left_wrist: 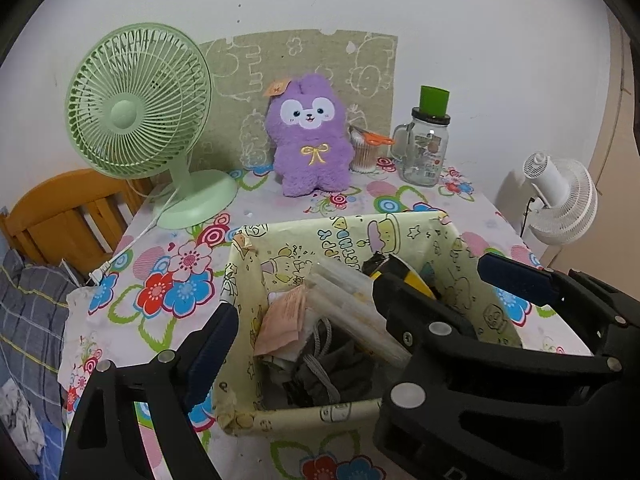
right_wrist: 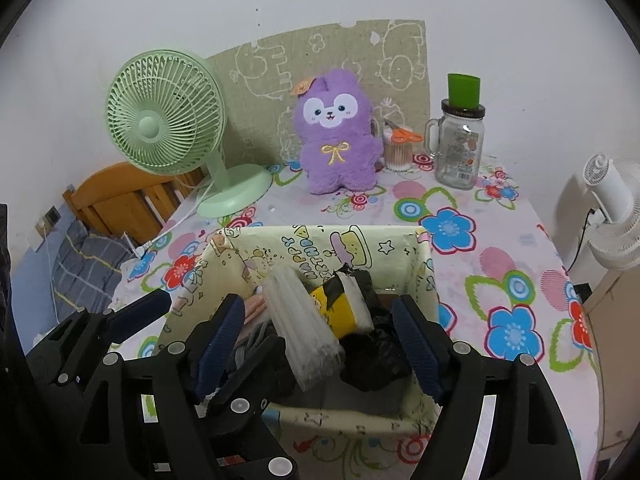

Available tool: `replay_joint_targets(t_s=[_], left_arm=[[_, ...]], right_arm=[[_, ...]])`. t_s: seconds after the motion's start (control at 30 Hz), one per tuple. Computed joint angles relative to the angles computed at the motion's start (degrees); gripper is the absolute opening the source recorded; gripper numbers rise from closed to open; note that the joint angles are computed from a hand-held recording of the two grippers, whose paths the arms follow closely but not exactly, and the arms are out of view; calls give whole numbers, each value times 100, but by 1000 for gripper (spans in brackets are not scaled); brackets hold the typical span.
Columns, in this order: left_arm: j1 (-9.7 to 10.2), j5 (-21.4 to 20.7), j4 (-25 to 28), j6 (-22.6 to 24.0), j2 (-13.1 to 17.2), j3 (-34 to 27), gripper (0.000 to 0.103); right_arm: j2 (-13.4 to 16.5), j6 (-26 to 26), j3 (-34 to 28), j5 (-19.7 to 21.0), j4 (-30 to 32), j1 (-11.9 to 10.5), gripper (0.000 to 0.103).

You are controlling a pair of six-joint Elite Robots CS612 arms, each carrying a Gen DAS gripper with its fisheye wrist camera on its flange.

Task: Organize soft objects
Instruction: 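Lower both items into the box and open both tools, then withdraw both tools up and back from the fabric box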

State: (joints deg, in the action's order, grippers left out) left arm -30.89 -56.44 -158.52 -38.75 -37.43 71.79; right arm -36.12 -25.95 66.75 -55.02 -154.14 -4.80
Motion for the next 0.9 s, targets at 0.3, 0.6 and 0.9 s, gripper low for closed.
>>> replay_joint_targets(t_s=[0.3,0.6,0.9], left_arm=[[-104,168,-157,-53,-139,235,97],[-216,311,-305,-107,-285,498,99],[-338,494,-417,-223,-445,788,100]], right_arm=[[-219,-27,389,118,-276,-80,83],[-412,36,771,200,-616,-184,92],[-591,70,1132,224,-966,-287,96]])
